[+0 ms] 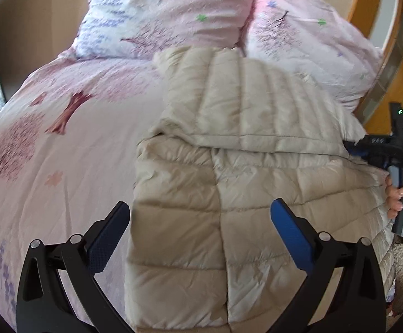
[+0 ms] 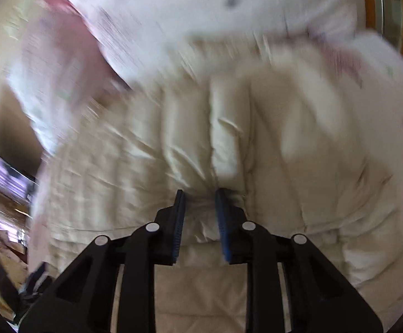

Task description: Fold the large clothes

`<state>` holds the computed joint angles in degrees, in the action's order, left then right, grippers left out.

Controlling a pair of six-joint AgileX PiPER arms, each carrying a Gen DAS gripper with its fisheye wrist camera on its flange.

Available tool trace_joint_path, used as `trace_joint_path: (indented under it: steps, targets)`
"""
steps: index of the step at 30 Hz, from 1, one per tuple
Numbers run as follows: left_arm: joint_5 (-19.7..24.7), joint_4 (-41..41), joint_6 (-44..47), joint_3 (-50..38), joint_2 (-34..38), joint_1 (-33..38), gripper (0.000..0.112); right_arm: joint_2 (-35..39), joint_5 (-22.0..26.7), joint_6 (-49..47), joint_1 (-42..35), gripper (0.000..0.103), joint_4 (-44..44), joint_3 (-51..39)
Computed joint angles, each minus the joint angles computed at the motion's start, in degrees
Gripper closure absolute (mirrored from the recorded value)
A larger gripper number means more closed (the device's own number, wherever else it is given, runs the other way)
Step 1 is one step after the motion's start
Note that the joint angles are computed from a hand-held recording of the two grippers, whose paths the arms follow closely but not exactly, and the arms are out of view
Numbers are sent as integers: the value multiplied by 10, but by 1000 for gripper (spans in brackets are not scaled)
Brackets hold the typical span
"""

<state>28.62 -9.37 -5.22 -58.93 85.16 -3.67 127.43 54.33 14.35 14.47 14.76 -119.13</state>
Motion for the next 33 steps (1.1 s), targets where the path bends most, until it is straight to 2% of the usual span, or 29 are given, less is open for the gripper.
trace_joint_path:
  steps: [2, 3, 4, 5, 6, 7, 8, 10, 12, 14, 19, 22, 24, 26, 29, 30, 33]
  targets:
    - [48, 44, -57, -20, 6, -5, 11, 9, 14, -2, -8, 80, 15, -18]
    - [70, 32, -51, -25, 6, 0, 11, 12, 22, -5, -10, 80, 21, -26]
    - [77, 0, -22, -22, 0, 10, 11, 11, 31, -15, -14, 74, 30, -30]
    - [72, -47, 22, -6, -14, 25, 11, 6, 36, -22, -16, 59, 38, -29]
    - [56, -79, 53, 14, -32, 37, 11, -9, 31, -31, -18, 50, 47, -13]
    - [44, -109, 84, 30, -46, 48, 11, -43, 12, -42, -17, 29, 49, 26]
    - [33, -158, 139, 51, -68, 67, 11, -70, -9, -43, -13, 15, 38, 58]
    - [37, -188, 178, 67, -88, 90, 11, -143, -64, -58, -8, 6, 11, 141]
    - [63, -188, 198, 73, -101, 116, 11, -201, -91, -99, -22, 3, 31, 208]
    - [90, -206, 220, 77, -105, 142, 11, -246, -99, -142, -49, 2, 74, 261]
    - [138, -385, 439, 154, -161, 257, 11, -343, -87, -225, -137, 2, 140, 383]
    - [180, -388, 471, 165, -177, 286, 11, -401, -99, -282, -186, 2, 162, 465]
    - [219, -393, 483, 167, -174, 307, 11, -417, -70, -348, -231, 2, 210, 497]
    - [252, -400, 495, 171, -172, 325, 11, -418, -8, -401, -285, 2, 264, 520]
    - [304, -412, 523, 185, -178, 354, 11, -419, 50, -462, -346, 3, 319, 557]
    - [316, -417, 531, 189, -179, 360, 12, -427, 60, -476, -358, 4, 329, 572]
    - [349, -427, 548, 203, -180, 371, 24, -434, 72, -502, -380, 16, 334, 602]
